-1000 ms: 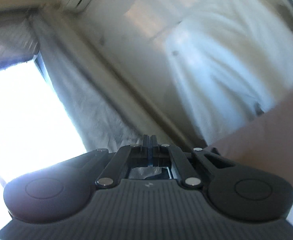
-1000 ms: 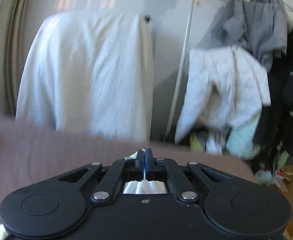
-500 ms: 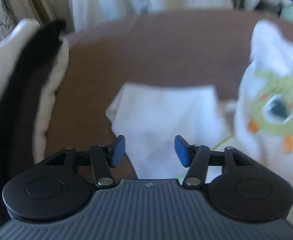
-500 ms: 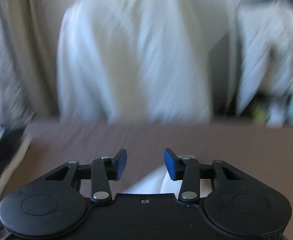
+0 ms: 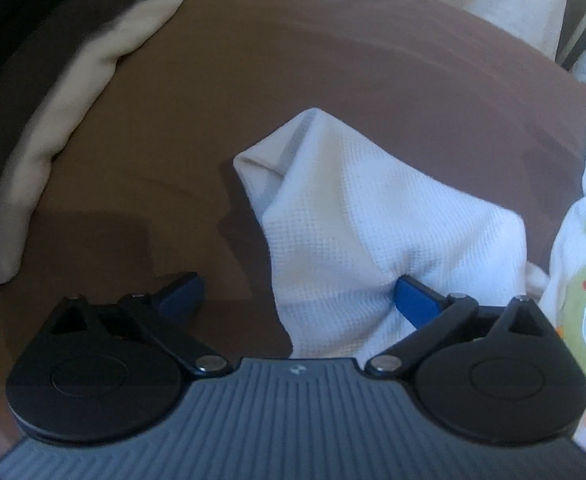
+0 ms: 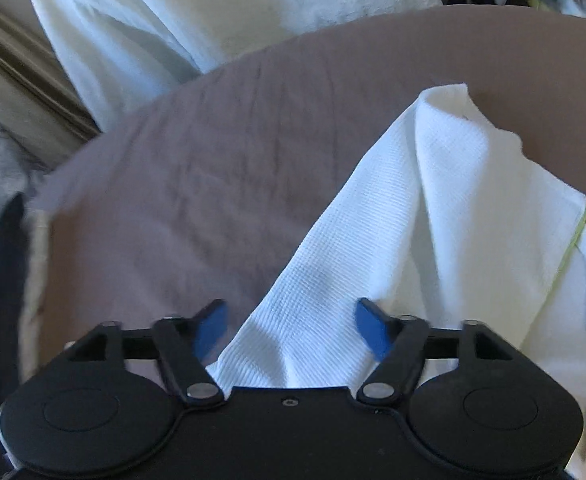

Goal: Fold clothes
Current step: 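Lower the garment onto the bed and open both grippers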

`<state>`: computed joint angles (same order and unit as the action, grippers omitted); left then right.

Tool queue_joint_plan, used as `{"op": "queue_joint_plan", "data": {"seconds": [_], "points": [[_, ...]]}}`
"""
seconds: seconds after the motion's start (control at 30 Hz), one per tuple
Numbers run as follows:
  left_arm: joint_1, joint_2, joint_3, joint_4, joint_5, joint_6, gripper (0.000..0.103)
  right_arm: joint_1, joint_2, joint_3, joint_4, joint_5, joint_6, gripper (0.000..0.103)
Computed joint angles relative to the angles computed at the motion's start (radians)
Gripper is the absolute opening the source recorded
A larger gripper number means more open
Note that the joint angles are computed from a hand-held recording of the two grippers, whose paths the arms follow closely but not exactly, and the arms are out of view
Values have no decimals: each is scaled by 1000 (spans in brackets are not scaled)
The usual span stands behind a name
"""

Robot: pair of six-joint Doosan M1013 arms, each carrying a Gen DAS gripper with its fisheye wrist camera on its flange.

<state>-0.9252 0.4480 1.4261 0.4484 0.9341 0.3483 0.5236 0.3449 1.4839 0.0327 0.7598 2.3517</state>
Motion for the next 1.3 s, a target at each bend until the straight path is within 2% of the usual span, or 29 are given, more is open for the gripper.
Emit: {"op": "queue_joint_plan", "data": {"seconds": [0.07,0.1,0.13,0.17,0.2,0.23,0.27,0.3,0.33,0.4,0.53,0.6,0.7,0.8,0.83,0.87,0.9,0.93,1.03,1.1,1.23,1.3], "points": [[-12,-2,9,38,-28,14,85,14,20,-12,-36,17,22,93],[-23,-2,10,61,-41,41,55,28,32,-20,-84,38,26,95],[-32,-4,12,72,-61,71,17,42,45,-28,-130,58,30,95],[-45,2,-1,84,-49,97,12,57,58,-36,-175,80,32,95],[-60,16,-28,105,1,120,12,77,65,-35,-245,89,53,89],[-77,32,-56,143,56,146,11,101,63,-25,-340,91,103,74],[-94,47,-78,187,103,165,11,125,59,-14,-435,99,158,64],[-106,54,-90,225,132,167,11,142,53,-3,-506,103,202,27],[-116,58,-100,265,156,161,10,152,42,10,-553,98,228,5],[-132,58,-108,356,189,138,10,165,18,38,-643,78,271,5],[-159,50,-110,613,286,109,9,185,-32,84,-879,17,396,5],[-156,55,-127,688,338,123,9,189,-40,74,-972,0,433,5],[-136,71,-169,787,425,146,9,184,-25,25,-1034,-27,493,5],[-119,101,-207,894,571,130,11,175,-34,45,-1179,-175,717,7],[-109,112,-229,866,622,123,19,170,-36,53,-1209,-229,773,12],[-99,125,-254,812,671,116,27,170,-43,62,-1186,-254,780,24],[-95,129,-267,746,691,125,57,176,-56,74,-1148,-245,777,53],[-98,126,-267,670,684,149,65,183,-69,86,-1110,-237,774,65],[-113,115,-257,470,659,208,67,197,-154,189,-1055,-257,720,66],[-164,94,-217,438,604,185,76,207,-229,279,-1027,-269,693,69],[-256,74,-189,356,450,128,82,228,-405,480,-968,-248,818,70],[-283,79,-208,302,378,117,83,235,-475,561,-947,-229,917,70]]}}
